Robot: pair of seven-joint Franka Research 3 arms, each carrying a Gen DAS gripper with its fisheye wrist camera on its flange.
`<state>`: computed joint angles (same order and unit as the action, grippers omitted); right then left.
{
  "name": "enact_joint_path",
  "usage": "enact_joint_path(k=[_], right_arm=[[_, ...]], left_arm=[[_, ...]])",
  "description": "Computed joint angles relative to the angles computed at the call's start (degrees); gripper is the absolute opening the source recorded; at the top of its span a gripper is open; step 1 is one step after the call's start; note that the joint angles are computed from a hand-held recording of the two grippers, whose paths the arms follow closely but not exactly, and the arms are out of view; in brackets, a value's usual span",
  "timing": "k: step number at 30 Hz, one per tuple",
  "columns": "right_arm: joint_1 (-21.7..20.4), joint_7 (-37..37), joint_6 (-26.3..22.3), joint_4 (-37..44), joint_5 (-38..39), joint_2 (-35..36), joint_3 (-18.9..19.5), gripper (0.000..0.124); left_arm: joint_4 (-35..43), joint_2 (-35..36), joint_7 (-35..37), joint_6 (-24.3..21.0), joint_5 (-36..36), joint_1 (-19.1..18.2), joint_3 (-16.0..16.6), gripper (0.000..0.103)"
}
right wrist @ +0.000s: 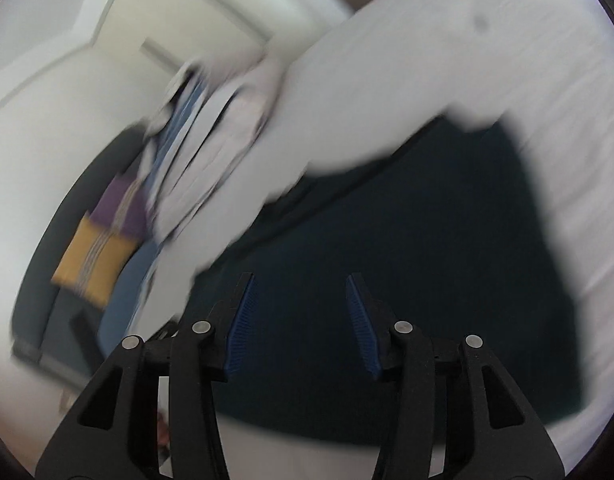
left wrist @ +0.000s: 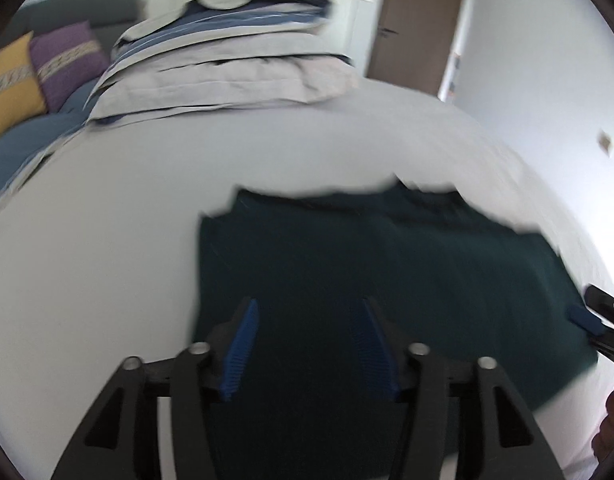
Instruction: Fold small clothes
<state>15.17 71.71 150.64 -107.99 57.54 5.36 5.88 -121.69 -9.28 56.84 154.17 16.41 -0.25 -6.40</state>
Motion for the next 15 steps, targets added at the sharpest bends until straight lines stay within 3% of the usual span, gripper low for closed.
enact_joint_path(k=[2,4,6,9,13,15], right_arm=[[1.0,-1.9,-2.3,-1.7,1.5,0.3,1.2,0.045],[2.6,1.3,-0.8,-4.2,-2.0,0.4,0.3,0.043],[1.0,-2.0,0.4,-7.0,4.1,-1.0,0.8,0.028],[-0.3,-1.6,5.3,-12.6,10.2,-5.4,-1.1,0.028],[-1.3,-0.6,10.6,-19.1,11.2,-10.7,-3.7,0.025],[-2.0,2.4,12.6,-20.7,8.1,-12.1,-4.6,0.025]], left_arm=[[-1.4,-0.3,0.0,-2.1,0.8,-0.5,-0.7,0.060],[-3.3,-0.4,-0.6,-1.8,-0.6,-0.5,-0.2,0.061],[-4.9,-1.5,0.5,-0.4,-2.7,-0.6,0.7,0.061],[-5.3,-2.0,1.9,-0.7,-4.0,-0.5,1.2,0.061],[-6.9,-3.3,2.2,-0.3,-4.6,-0.1,1.2,0.061],[-7.1,-3.6,2.2,-0.5,-4.9,-0.1,1.2,0.061]])
